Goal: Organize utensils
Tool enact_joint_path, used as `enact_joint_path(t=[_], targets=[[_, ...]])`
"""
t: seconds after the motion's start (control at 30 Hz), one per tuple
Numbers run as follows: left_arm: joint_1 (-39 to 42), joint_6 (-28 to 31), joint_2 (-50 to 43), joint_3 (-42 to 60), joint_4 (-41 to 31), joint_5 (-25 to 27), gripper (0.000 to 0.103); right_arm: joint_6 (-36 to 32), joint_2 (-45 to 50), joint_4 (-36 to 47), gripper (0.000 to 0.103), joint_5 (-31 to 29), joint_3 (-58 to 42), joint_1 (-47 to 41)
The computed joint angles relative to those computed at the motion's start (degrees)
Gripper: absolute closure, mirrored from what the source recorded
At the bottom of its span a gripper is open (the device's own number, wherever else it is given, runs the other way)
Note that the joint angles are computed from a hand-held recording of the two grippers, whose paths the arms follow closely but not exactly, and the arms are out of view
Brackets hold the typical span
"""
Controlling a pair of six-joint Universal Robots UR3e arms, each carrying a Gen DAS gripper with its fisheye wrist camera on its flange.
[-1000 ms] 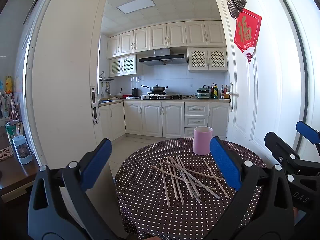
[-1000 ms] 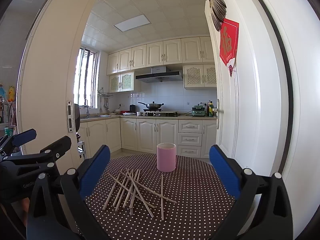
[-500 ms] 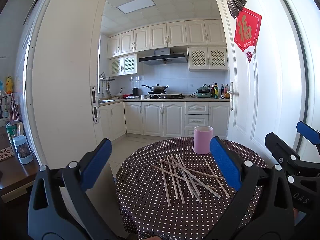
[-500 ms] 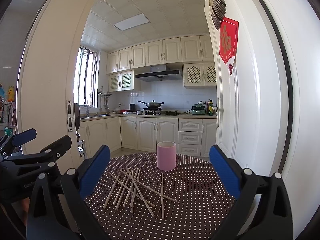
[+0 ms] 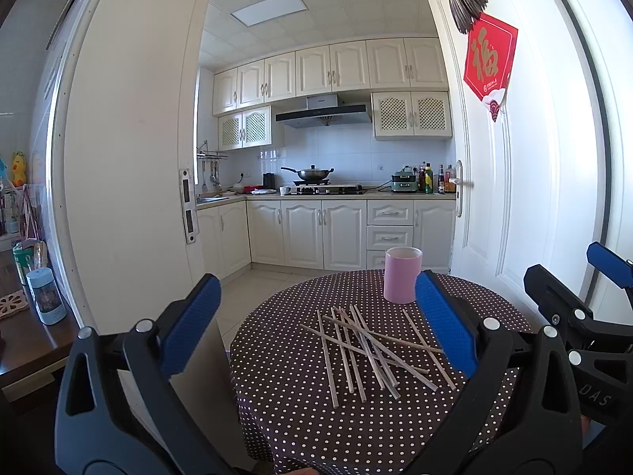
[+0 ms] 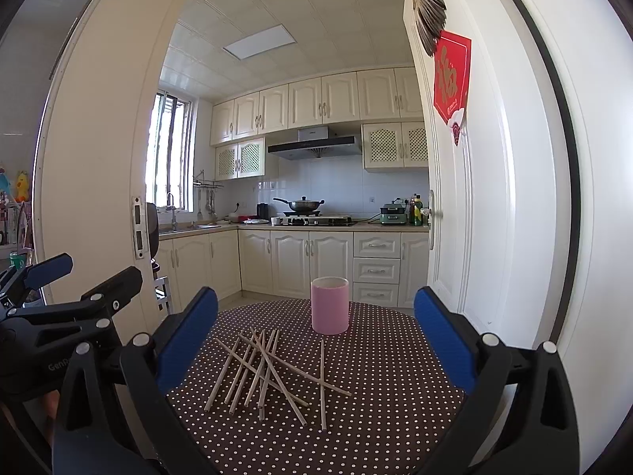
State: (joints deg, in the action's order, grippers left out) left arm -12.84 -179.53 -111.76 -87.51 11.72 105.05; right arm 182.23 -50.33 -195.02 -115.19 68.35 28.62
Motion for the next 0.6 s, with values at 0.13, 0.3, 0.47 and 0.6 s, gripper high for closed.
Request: enact_joint_path(t=[0.13,0.3,0.47,0.6], targets=[[0.1,0.0,0.0,-0.2,0.1,-0.1,0.007,0.1,-0.1,0.0,0.008,0.2,0.3,-0.1],[0.4,0.1,-0.2,-0.4,0.5,-0.3,0.007,0.2,-0.3,-0.2,0.008,0.4,0.7,-0.2],[0.5,0.1,-0.3,-0.2,0.2,-0.4,0.007,0.4,-0.4,-0.3,0.008,0.3,1.0,-0.2],[0.6,0.0,-0.3,-0.2,0.2,-0.6,0.007,0.5,-0.5,0.0,0.008,0.2,1.0,-0.3]])
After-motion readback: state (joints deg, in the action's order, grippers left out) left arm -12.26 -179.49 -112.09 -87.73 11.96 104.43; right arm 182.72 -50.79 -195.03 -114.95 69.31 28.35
